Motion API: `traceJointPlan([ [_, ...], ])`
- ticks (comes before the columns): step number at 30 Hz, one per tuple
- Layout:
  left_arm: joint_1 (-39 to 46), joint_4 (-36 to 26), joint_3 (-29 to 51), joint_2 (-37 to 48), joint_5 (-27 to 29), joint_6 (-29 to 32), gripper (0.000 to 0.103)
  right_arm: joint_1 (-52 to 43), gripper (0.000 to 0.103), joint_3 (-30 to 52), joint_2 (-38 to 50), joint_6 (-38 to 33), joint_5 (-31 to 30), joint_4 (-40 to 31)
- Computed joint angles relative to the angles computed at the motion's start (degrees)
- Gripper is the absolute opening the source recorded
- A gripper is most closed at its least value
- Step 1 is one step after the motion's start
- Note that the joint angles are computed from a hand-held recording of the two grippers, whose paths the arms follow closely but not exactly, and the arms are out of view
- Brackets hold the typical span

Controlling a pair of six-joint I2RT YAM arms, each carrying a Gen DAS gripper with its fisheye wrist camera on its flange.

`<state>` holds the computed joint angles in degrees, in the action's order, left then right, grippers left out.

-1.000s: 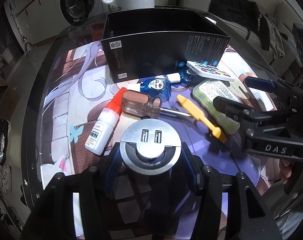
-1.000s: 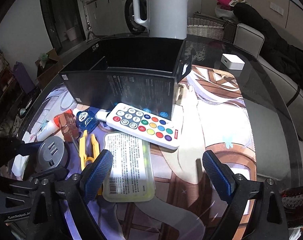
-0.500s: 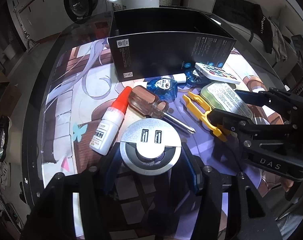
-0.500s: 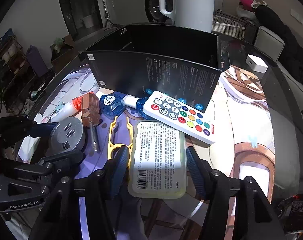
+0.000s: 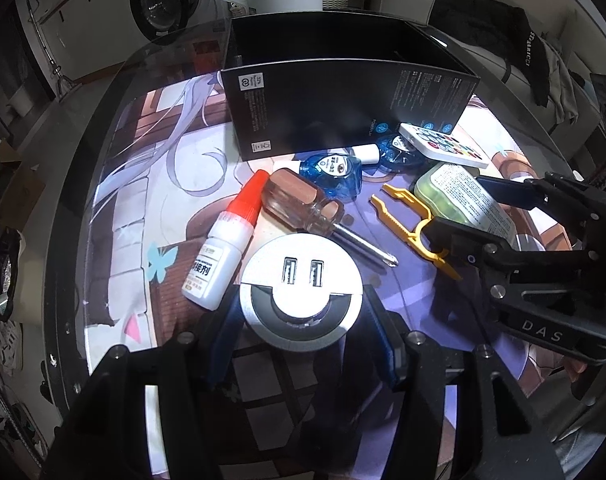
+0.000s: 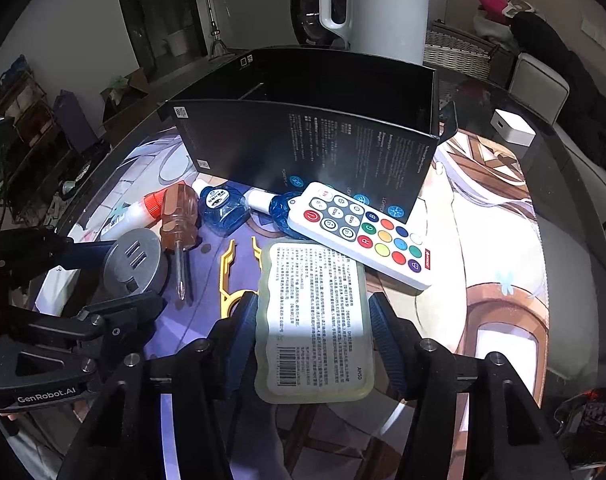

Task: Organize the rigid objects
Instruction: 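Grasp the green-and-white packaged bar with the right tool while the left tool holds the hub, then carry the hub and the packaged bar into the black box and release both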

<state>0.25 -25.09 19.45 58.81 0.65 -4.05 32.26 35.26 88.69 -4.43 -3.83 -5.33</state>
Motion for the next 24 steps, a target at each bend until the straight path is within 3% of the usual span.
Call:
traceJointPlan([
  [3,-0.4,0.4,0.3,0.6,-0.5,-0.2,0.057,0.3,0.063,0.0,0.5,0.3,0.8,0.8],
  [5,-0.6,0.9,0.4,1.1,-0.8,0.0,0.056,0.8,0.055,0.4,0.5,-0.4,0.7,0.2],
  [13,-0.6,-1.8,0.7,-4.8,-0.5,0.1,0.056,-0.1,0.055,0.0,-0.9,0.5,-1.4,-0.9],
  [17,1.1,-3.7,1.2,-9.4,1.4,0.3,0.056,0.4,0.055,-2.1,-5.8,0.5,-0.6,1.0],
  [24,-0.1,-5.5,1.4,-18.7,-0.5,0.6,0.056,1.6,0.055,-5.7,-14.9,1.7,-0.5,5.8],
])
